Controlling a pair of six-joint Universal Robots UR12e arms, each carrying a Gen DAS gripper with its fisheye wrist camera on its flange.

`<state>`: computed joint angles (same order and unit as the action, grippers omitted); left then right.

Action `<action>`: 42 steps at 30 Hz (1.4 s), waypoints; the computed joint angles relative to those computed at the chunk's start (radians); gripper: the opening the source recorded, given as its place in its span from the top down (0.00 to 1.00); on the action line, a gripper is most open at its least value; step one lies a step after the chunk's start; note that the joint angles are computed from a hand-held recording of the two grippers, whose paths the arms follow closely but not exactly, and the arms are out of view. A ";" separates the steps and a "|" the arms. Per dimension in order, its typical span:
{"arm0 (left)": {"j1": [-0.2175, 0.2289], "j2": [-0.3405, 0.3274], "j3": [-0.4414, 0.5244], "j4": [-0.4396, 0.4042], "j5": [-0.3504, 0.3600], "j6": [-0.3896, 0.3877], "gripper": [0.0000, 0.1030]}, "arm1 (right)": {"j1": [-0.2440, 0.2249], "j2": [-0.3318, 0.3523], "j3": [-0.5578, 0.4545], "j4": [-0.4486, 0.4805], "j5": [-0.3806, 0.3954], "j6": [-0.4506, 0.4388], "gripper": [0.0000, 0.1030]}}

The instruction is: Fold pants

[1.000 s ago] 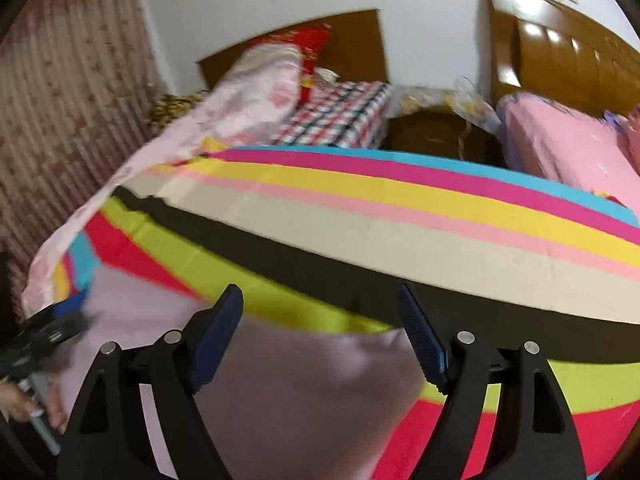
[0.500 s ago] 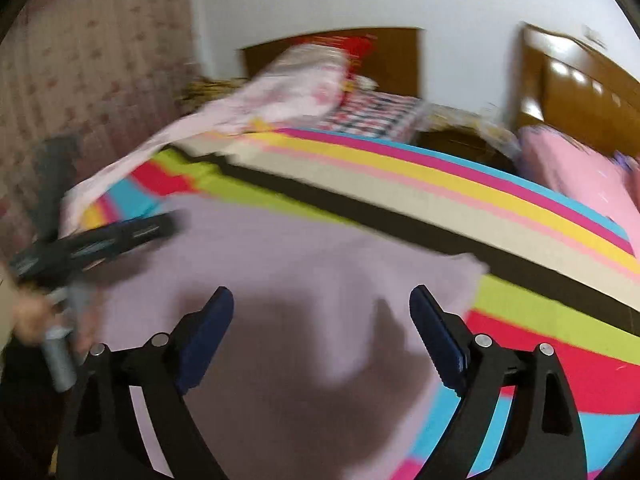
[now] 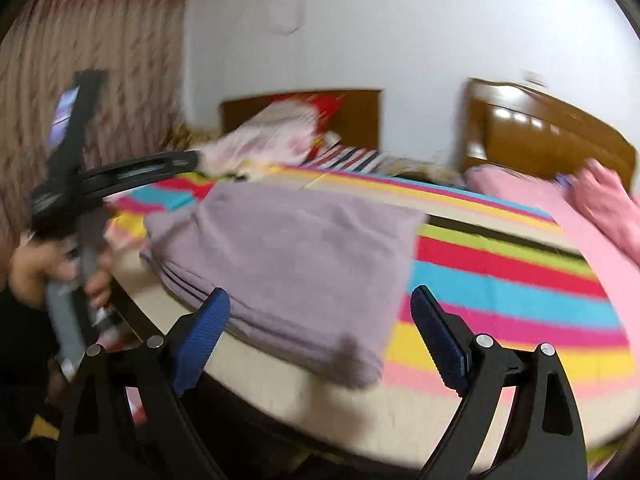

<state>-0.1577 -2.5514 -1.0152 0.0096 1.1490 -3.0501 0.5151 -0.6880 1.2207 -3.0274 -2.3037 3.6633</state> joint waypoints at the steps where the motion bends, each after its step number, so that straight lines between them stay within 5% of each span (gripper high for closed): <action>1: -0.003 0.024 -0.043 0.034 0.025 0.017 0.01 | 0.002 -0.004 0.013 -0.019 -0.024 0.024 0.14; 8: -0.021 0.103 -0.222 0.211 0.146 -0.013 0.01 | 0.021 0.004 0.018 -0.167 -0.224 -0.005 0.14; 13: -0.032 0.115 -0.267 0.247 0.176 -0.040 0.01 | 0.025 0.000 0.031 -0.171 -0.199 -0.022 0.14; 22: -0.049 0.118 -0.295 0.258 0.189 0.075 0.01 | 0.026 0.000 0.033 -0.165 -0.186 -0.022 0.14; 42: -0.043 0.117 -0.287 0.224 0.200 0.042 0.01 | 0.027 -0.001 0.036 -0.169 -0.177 -0.036 0.05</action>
<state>-0.2004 -2.4346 -1.3021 0.2340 1.3487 -3.0085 0.5420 -0.6890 1.2572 -3.1962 -2.4803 3.6273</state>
